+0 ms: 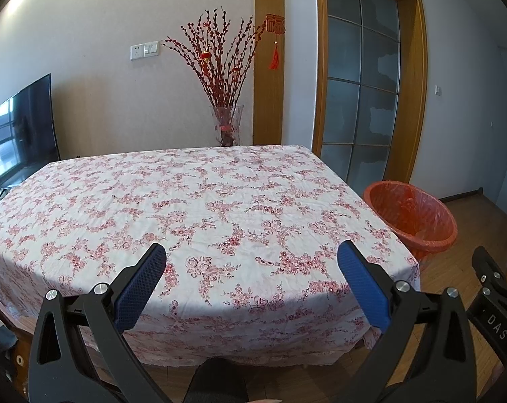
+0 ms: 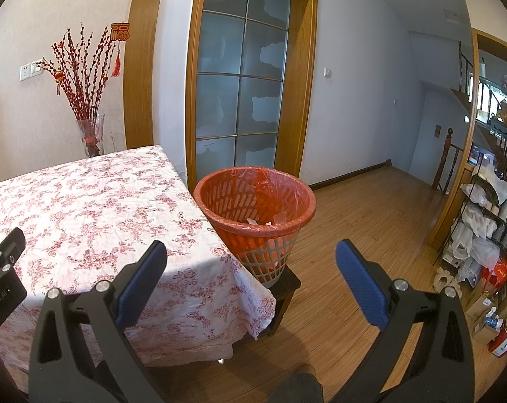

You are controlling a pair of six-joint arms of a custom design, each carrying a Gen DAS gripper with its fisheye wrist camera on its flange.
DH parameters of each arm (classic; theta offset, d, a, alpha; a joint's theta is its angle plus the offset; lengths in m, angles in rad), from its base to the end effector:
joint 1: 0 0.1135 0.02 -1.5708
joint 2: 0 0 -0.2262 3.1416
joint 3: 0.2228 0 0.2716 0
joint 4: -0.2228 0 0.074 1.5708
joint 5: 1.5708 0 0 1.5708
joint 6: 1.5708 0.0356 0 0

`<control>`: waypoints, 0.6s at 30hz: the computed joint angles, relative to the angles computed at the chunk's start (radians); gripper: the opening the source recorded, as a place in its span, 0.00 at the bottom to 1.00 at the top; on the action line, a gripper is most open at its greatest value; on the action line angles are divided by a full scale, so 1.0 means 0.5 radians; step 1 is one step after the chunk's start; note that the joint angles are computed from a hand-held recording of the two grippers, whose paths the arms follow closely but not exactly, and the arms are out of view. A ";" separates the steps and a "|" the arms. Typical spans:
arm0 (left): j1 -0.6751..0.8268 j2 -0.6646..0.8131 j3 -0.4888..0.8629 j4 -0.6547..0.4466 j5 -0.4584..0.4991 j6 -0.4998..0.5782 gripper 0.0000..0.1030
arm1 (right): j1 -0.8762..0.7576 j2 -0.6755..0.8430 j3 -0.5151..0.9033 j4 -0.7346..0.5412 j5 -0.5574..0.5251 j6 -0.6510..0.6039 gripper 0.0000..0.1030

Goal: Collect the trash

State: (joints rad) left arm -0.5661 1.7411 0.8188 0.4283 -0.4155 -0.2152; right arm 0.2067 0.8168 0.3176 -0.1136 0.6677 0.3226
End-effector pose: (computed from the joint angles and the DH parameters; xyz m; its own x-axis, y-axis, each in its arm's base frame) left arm 0.3115 -0.1810 0.1110 -0.4317 0.0428 -0.9010 0.1009 0.9949 -0.0010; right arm 0.2099 0.0215 0.1456 -0.4278 0.1647 -0.8887 0.4958 0.8649 -0.0784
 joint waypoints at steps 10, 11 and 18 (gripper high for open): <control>0.001 0.001 0.002 -0.002 0.001 -0.001 0.97 | 0.005 0.009 0.009 -0.007 0.002 0.009 0.96; -0.001 0.002 0.003 -0.003 0.000 -0.002 0.97 | 0.001 0.005 0.006 -0.007 -0.001 0.008 0.96; 0.008 0.012 -0.001 0.006 0.013 0.002 0.97 | 0.014 0.021 0.012 -0.009 0.007 0.022 0.96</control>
